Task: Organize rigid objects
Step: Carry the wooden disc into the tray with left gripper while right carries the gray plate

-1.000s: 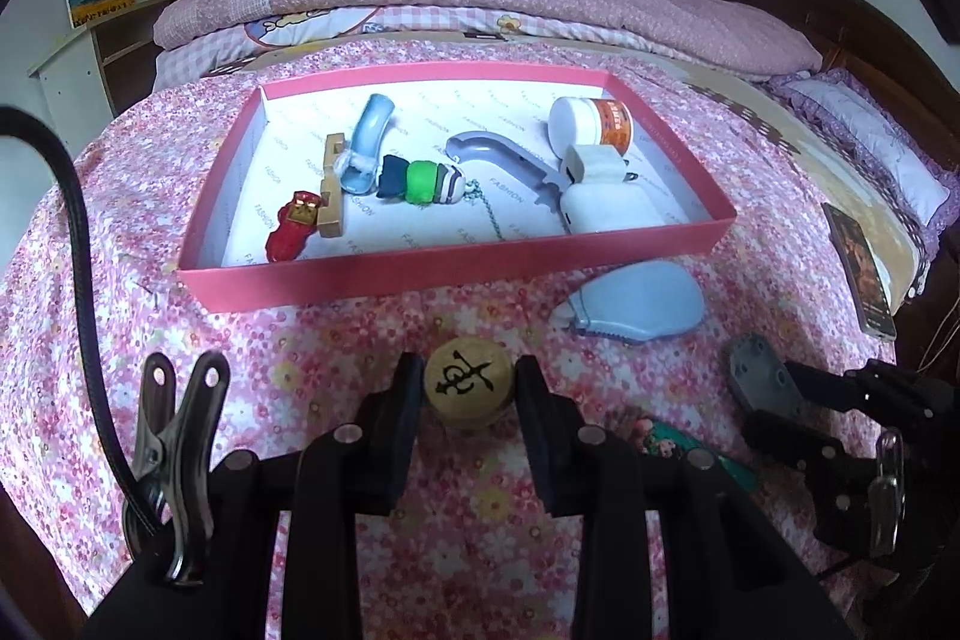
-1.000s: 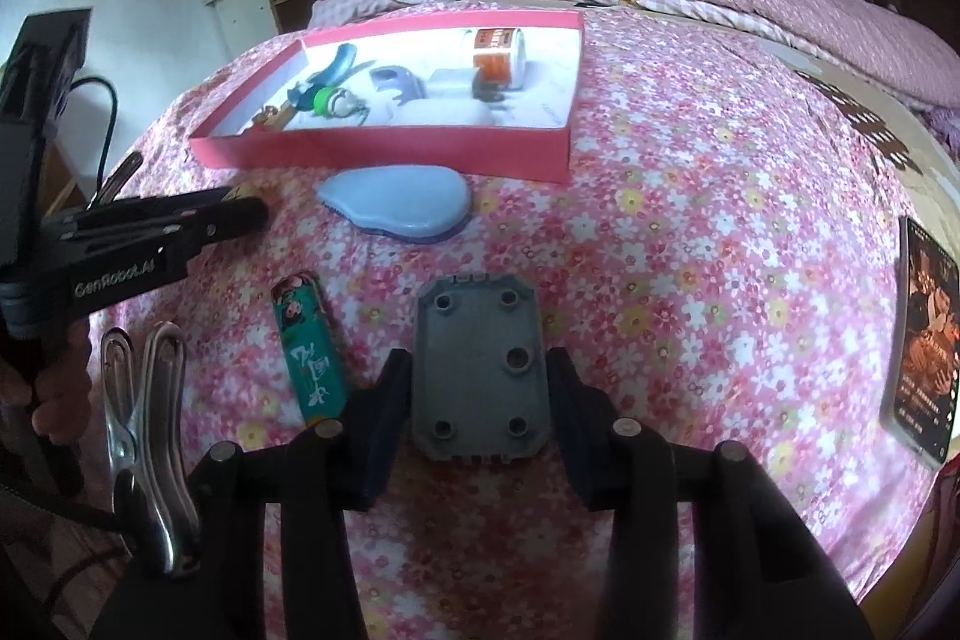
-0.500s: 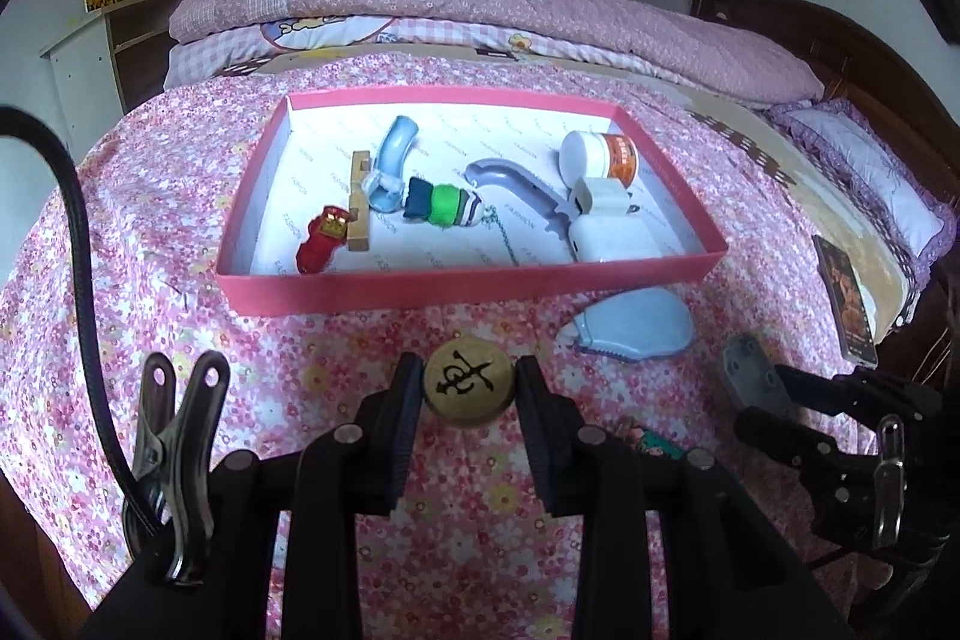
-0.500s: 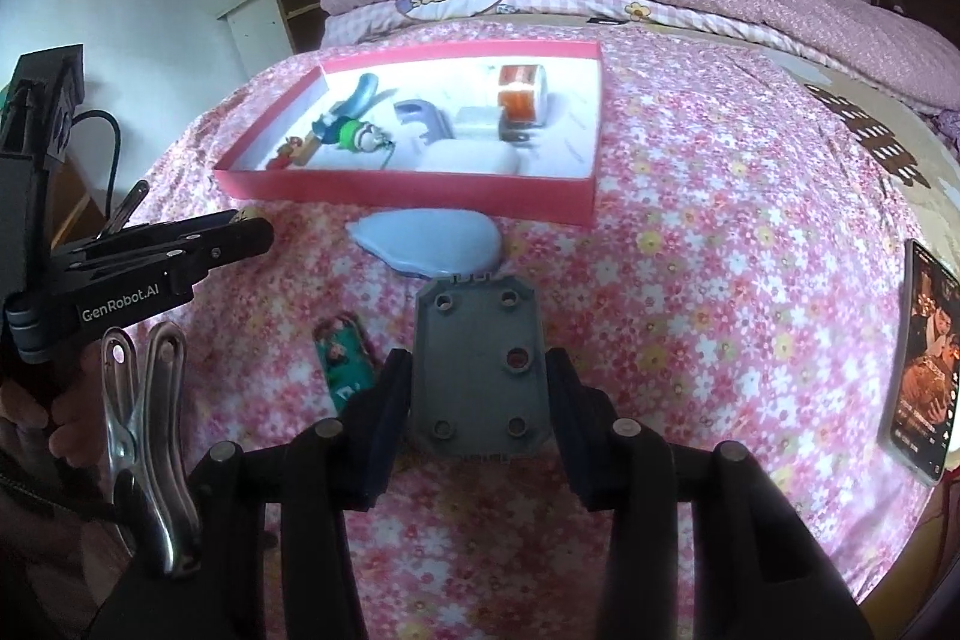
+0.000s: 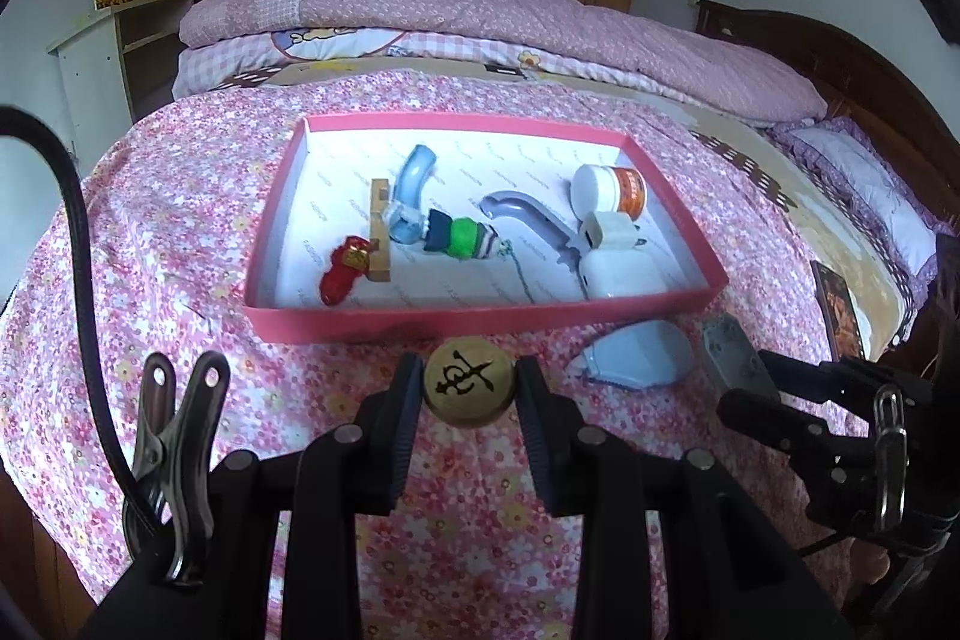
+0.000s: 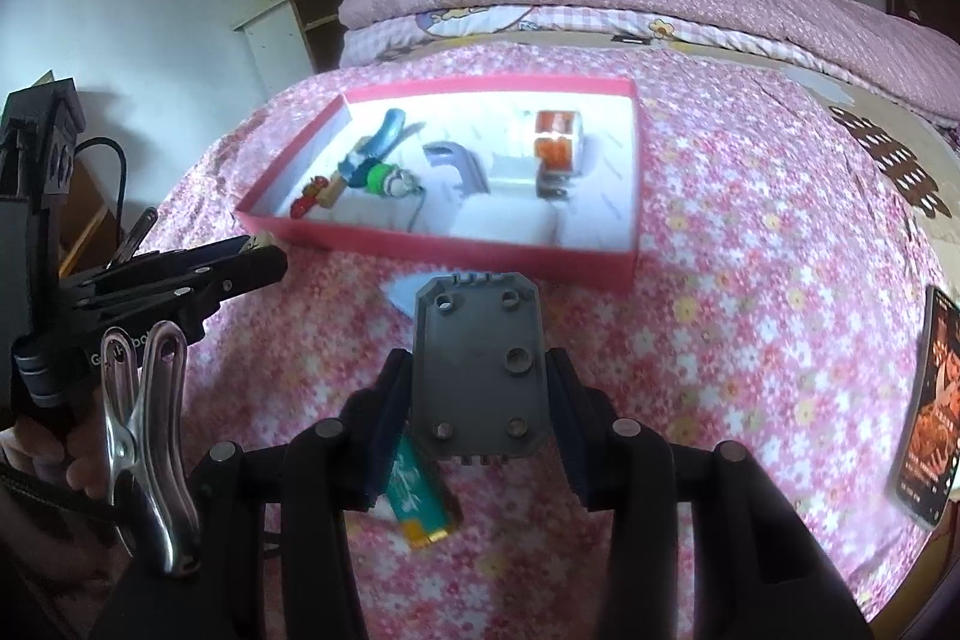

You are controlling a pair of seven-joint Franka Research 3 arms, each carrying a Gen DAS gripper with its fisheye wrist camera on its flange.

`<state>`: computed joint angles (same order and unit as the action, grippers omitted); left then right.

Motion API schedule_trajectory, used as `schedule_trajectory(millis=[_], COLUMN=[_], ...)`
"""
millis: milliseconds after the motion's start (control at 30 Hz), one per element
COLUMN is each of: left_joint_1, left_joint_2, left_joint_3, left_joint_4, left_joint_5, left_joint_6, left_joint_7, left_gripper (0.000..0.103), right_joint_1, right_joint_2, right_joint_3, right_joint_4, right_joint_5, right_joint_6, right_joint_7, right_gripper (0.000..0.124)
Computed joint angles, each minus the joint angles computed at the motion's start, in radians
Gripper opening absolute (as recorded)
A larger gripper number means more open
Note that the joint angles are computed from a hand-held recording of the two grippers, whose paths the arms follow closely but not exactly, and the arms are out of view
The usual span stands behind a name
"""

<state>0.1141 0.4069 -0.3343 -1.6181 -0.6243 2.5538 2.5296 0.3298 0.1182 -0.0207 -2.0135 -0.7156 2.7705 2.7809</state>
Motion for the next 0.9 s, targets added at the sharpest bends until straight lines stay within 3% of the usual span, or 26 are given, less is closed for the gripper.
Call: schedule_trajectory(millis=[900], left_joint_1=[-0.035], left_joint_2=[0.146], left_joint_3=[-0.022], left_joint_4=[0.222], left_joint_5=[0.15], left_joint_6=[-0.022], left_joint_7=[-0.111], left_gripper=[0.033], right_joint_1=[0.023], right_joint_2=[0.116], right_joint_3=[-0.064], right_joint_4=[0.186], right_joint_5=[0.099], right_joint_6=[-0.004], right_joint_7=[-0.15], right_gripper=[0.045])
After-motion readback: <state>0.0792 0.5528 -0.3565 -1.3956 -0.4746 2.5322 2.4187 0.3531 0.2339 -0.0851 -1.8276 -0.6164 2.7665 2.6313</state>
